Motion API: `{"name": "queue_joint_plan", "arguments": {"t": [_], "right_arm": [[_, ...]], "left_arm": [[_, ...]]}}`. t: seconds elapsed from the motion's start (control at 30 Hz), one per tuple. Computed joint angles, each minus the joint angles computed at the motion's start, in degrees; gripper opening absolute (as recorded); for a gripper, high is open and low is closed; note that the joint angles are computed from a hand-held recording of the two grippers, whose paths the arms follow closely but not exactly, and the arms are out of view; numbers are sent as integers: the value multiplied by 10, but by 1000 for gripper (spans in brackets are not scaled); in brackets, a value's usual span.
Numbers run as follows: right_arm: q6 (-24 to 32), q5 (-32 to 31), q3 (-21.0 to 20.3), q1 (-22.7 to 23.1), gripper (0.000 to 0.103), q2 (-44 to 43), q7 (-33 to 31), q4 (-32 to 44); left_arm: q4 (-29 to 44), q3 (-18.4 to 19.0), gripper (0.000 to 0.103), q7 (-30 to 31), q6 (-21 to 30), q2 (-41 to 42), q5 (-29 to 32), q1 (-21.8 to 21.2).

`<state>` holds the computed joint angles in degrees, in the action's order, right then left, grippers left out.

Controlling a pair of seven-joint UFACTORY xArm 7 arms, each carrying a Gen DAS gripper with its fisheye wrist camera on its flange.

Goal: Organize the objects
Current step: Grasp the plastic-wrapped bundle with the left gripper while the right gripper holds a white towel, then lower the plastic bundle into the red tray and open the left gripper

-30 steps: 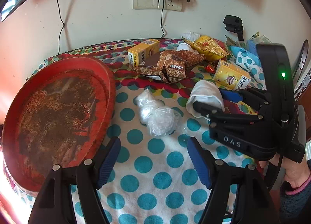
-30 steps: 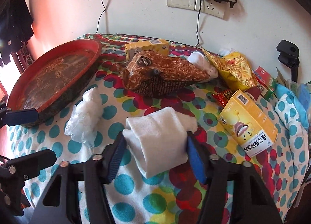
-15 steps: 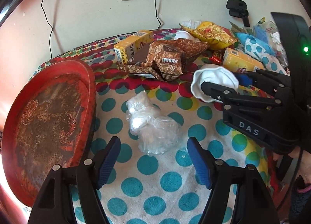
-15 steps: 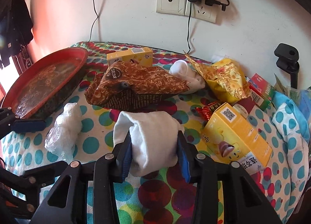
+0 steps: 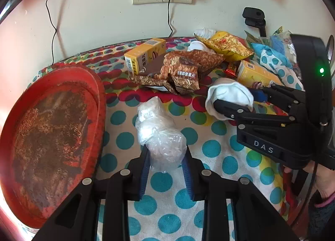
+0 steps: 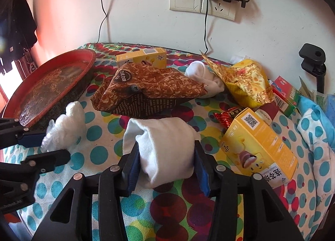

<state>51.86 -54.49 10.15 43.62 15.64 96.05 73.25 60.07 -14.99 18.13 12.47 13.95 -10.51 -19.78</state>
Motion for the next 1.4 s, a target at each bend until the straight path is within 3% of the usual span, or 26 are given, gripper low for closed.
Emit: {"name": "queue_joint_plan", "arguments": {"t": [0.07, 0.2, 0.43, 0.53, 0.87, 1.13, 1.4], "right_arm": [[-2, 1, 0, -1, 47, 0, -2, -1], [-13, 15, -1, -7, 50, 0, -5, -4], [20, 15, -3, 4, 47, 11, -12, 15], [19, 14, -4, 4, 47, 8, -6, 11], [22, 23, -2, 0, 47, 7, -6, 10], [32, 37, -3, 3, 47, 19, -23, 24], [49, 41, -7, 12, 47, 29, -34, 38]], "left_arm": [[-3, -17, 29, 29, 5, -10, -29, 19], [-6, -11, 29, 51, 6, -28, -46, 22], [21, 43, 29, 5, 3, -27, 22, 13], [54, 51, 29, 3, 24, -10, 20, 36], [207, 117, 29, -60, 81, 99, 104, 75], [316, 133, 29, -57, 129, 180, 133, 117], [314, 129, 31, -23, 132, 187, 136, 141]]}}
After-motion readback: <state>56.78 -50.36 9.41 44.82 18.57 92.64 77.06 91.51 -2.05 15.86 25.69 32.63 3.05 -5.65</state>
